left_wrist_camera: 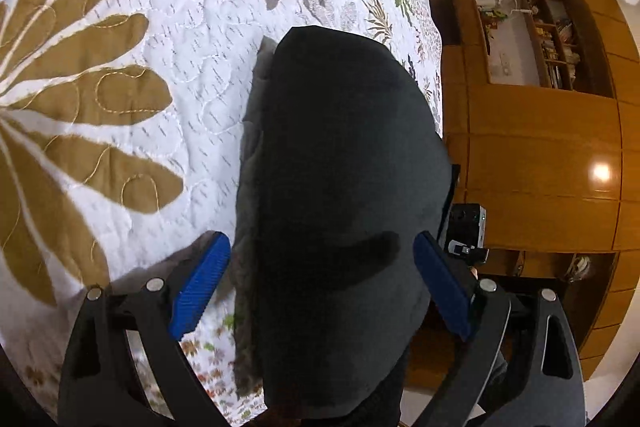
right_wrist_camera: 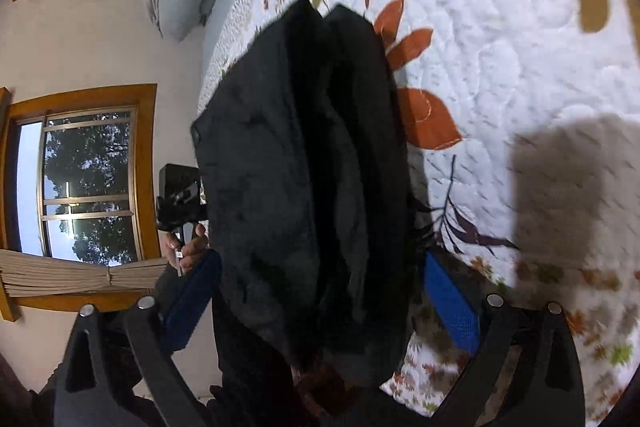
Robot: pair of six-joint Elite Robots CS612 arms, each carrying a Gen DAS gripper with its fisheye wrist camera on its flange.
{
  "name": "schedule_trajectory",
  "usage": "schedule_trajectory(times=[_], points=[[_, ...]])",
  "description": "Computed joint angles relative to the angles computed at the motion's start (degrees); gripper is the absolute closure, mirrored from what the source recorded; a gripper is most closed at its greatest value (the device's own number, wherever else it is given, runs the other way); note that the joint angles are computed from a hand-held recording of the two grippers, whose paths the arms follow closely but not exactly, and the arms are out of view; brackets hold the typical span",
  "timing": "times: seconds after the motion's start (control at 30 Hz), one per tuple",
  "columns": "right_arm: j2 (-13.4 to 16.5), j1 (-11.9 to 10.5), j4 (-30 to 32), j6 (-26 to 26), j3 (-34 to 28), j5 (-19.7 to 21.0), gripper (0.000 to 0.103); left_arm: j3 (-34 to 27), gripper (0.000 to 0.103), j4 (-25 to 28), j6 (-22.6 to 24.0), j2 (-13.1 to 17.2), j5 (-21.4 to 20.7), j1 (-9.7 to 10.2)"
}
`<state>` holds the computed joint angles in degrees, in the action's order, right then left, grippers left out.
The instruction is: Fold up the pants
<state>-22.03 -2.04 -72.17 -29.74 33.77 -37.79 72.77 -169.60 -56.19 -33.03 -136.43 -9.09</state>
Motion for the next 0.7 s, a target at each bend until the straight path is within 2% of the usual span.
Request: schedule_trajectory(times=[0.1, 0.17, 0.3, 0.4, 0.43, 0.53, 0.67, 0.7], points=[[0.6, 0.4, 1.2, -0.8, -1.0, 0.4, 0.003, -1.2, 0.011, -1.2, 0.1, 1.1, -1.5, -0.09], [1.2, 0.7, 2.7, -2.0, -2.3, -0.3, 0.003, -2.4, 0.011, -0.5, 1.2, 1.8, -4.2, -0.24], [1.4, 0.6, 4.0, -1.9, -2.7, 0.2, 0.003, -3.9, 0.01, 5.8, 8.0, 2.0, -6.0, -0.85], [1.6, 1.1, 4.5, -2.3, -3.2, -0.5, 0.003, -4.8, 0.007, 5.9, 7.5, 2.7, -6.4, -1.16], [2.6, 1.4, 5.5, -2.6, -5.2, -1.6, 0.003, -5.3, 0.007, 6.0, 7.6, 3.0, -7.2, -1.26], [3.8, 1.7, 7.0, -2.2, -7.8, -2.2, 0.003, -5.9, 0.007, 10.4, 11.4, 2.7, -6.3, -1.82], [4.1, 1.7, 7.7, -2.5, -8.4, -1.9, 0.003, -6.3, 0.009, 14.0, 12.7, 2.0, -2.8, -2.46], [3.4, 1.7, 6.4, -2.0, -7.1, -1.8, 0.003, -6.2, 0.017, 15.1, 13.1, 1.7, -1.5, -2.7]])
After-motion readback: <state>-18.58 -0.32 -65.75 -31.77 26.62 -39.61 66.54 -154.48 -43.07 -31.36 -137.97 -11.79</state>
